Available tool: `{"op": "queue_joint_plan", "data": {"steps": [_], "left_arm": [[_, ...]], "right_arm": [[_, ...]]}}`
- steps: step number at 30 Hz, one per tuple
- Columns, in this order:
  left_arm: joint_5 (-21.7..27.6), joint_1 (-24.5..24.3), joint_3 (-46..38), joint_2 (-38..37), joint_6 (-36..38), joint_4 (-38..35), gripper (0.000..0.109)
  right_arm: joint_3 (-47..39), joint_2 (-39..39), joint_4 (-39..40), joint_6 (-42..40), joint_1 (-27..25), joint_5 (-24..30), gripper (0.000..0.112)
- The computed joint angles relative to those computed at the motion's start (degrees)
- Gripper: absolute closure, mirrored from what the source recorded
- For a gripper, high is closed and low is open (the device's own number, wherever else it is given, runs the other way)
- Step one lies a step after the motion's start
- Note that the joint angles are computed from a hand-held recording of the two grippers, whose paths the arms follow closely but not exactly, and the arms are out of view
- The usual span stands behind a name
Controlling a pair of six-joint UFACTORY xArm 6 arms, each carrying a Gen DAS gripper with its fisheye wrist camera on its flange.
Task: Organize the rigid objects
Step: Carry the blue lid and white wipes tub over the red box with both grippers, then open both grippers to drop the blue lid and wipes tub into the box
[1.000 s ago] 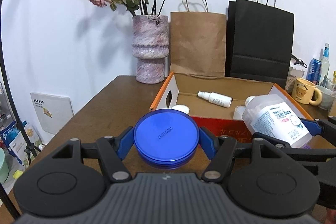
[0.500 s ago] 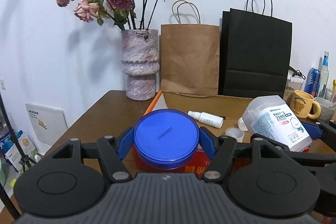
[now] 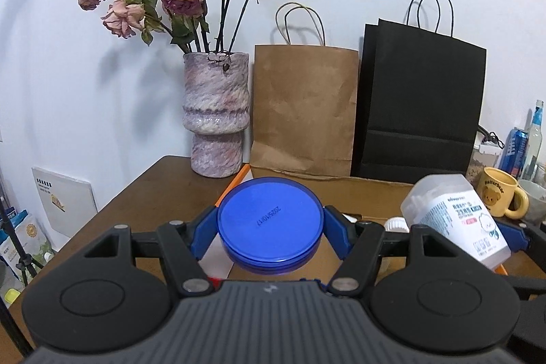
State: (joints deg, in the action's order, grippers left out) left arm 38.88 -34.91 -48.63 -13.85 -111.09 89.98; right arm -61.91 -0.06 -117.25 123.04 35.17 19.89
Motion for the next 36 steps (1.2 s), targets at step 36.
{"op": "queue_joint_plan", "data": {"steps": [36], "left_arm": [[-5.9, 7.0, -17.3, 18.1, 4.5, -0.9, 0.041]], "right_arm": [[-13.7, 13.6, 4.8, -8.0, -6.6, -5.1, 0.048]]}}
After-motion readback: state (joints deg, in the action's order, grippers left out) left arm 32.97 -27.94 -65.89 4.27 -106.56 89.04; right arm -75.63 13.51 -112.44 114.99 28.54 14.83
